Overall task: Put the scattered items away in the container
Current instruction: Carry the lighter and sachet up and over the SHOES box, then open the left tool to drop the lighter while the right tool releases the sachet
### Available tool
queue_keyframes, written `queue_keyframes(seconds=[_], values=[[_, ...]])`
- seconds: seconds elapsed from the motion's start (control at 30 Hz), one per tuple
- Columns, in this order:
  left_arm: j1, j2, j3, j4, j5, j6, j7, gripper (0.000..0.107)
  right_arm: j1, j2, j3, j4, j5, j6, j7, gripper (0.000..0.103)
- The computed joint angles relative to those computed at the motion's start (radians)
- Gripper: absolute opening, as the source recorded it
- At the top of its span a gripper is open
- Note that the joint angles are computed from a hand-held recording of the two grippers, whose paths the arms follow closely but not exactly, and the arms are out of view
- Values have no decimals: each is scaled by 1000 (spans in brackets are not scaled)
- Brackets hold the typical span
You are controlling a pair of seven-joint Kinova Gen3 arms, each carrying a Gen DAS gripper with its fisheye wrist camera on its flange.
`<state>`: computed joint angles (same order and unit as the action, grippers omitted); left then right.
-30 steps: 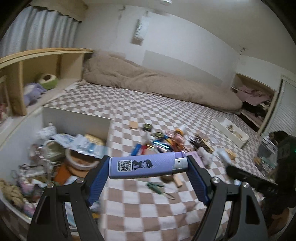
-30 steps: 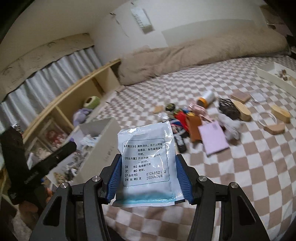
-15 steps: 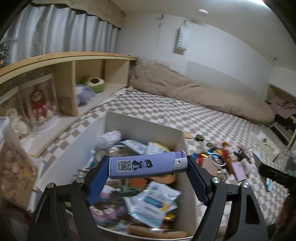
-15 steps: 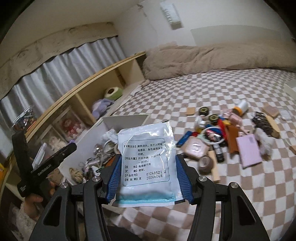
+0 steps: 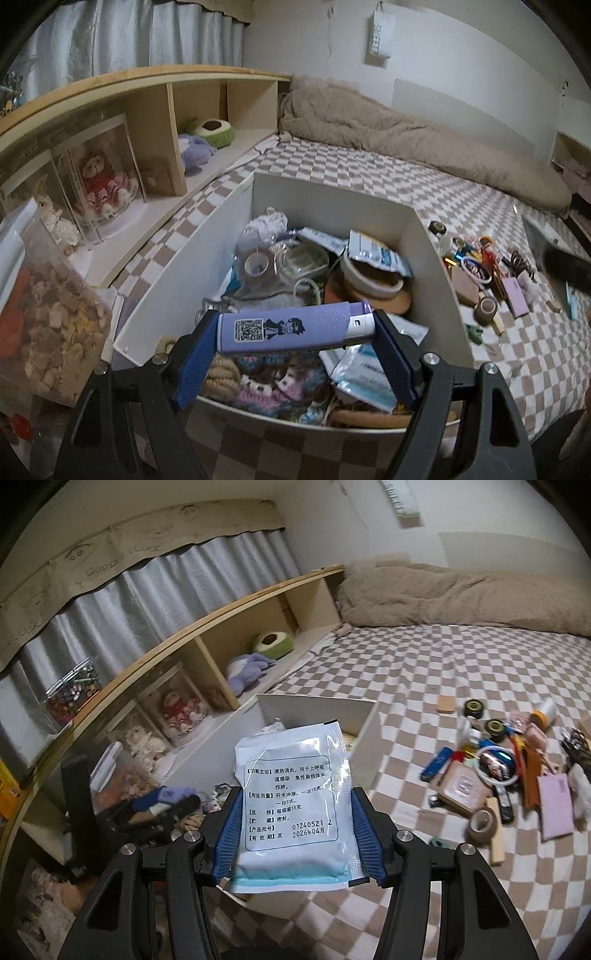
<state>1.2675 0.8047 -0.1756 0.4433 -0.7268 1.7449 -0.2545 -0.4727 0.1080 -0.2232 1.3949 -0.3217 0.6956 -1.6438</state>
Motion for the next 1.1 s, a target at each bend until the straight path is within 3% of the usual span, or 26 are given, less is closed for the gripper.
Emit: queue_keyframes(seconds=[0.23, 0.4, 0.63, 0.77, 0.97, 1.1], values=[[-25, -3, 23, 12, 21, 33, -73, 81, -40, 69, -17, -93, 28, 54, 17, 58], [-41, -35, 41, 77, 51, -1, -83, 81, -60, 96, -17, -125, 48, 75, 14, 58], [-40, -75, 61, 165, 41, -55, -23, 82, -73, 137, -17, -168, 57, 110, 12, 58], [-29, -90, 59, 194, 13, -64, 16, 92, -82, 160, -20, -199, 65, 144, 33, 58], [-1, -161, 61, 313, -60, -122, 182, 92, -106, 220, -25, -294, 80, 248, 97, 58], [14, -172, 72, 323, -128, -108, 233, 92, -133, 266, -19, -365, 95, 321, 118, 58]])
